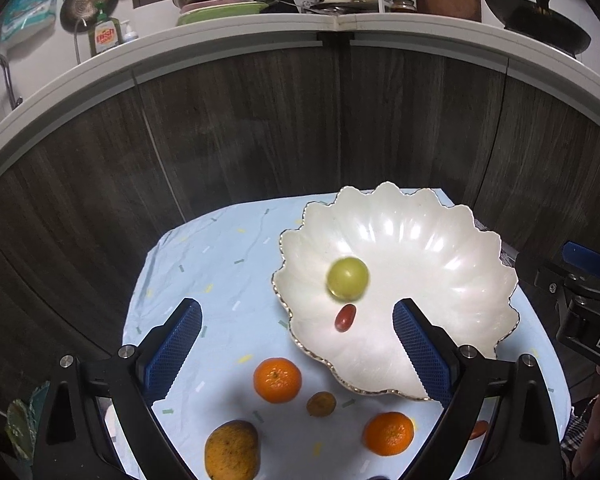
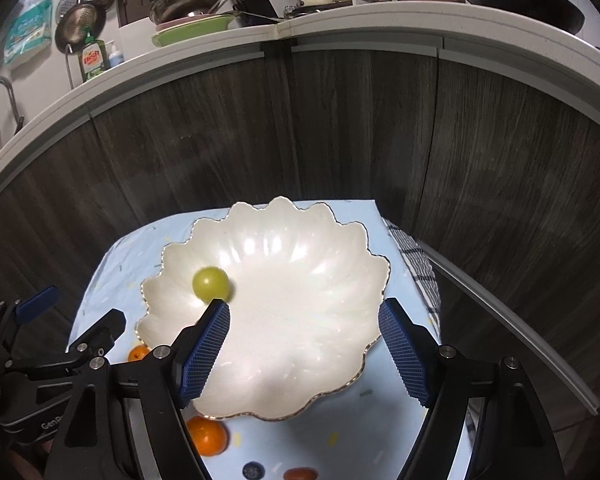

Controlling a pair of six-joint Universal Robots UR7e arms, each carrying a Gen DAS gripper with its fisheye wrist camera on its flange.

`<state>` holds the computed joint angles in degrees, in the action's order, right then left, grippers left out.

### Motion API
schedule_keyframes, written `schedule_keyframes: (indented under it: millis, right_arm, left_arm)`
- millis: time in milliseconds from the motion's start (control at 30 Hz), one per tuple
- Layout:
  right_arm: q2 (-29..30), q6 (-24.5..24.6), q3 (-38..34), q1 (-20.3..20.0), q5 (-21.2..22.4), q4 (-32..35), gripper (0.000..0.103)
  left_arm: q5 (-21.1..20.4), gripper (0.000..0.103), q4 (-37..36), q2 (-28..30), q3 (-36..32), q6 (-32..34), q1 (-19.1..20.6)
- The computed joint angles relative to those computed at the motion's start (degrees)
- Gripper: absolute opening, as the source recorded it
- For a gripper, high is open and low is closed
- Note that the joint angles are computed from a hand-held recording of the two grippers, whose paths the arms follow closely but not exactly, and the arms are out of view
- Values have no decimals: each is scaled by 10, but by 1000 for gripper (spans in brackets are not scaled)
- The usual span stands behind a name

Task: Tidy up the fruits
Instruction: 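Withdraw both open tools back from the white bowl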

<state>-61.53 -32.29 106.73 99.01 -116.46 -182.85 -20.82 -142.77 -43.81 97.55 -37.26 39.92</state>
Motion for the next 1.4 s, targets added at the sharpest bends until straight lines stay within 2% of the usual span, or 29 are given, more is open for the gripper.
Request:
schedule_keyframes:
  millis: [400,833,1133,1400]
  right_arm:
    - [-21,3,36,14,1,-17,78]
    - [-48,2,77,10,5,-27,78]
    - [-62,-7,108,-2,2,-35,78]
    - [-69,-20,137,-15,1,-51,78]
  left_arm:
    - [1,98,39,-32,32,-47,-17]
    - [-5,98,73,-52,73,-90,-42]
    - [-22,98,57,-52,100,-100,-51]
    - [-29,98,-2,-45,131,-79,-55]
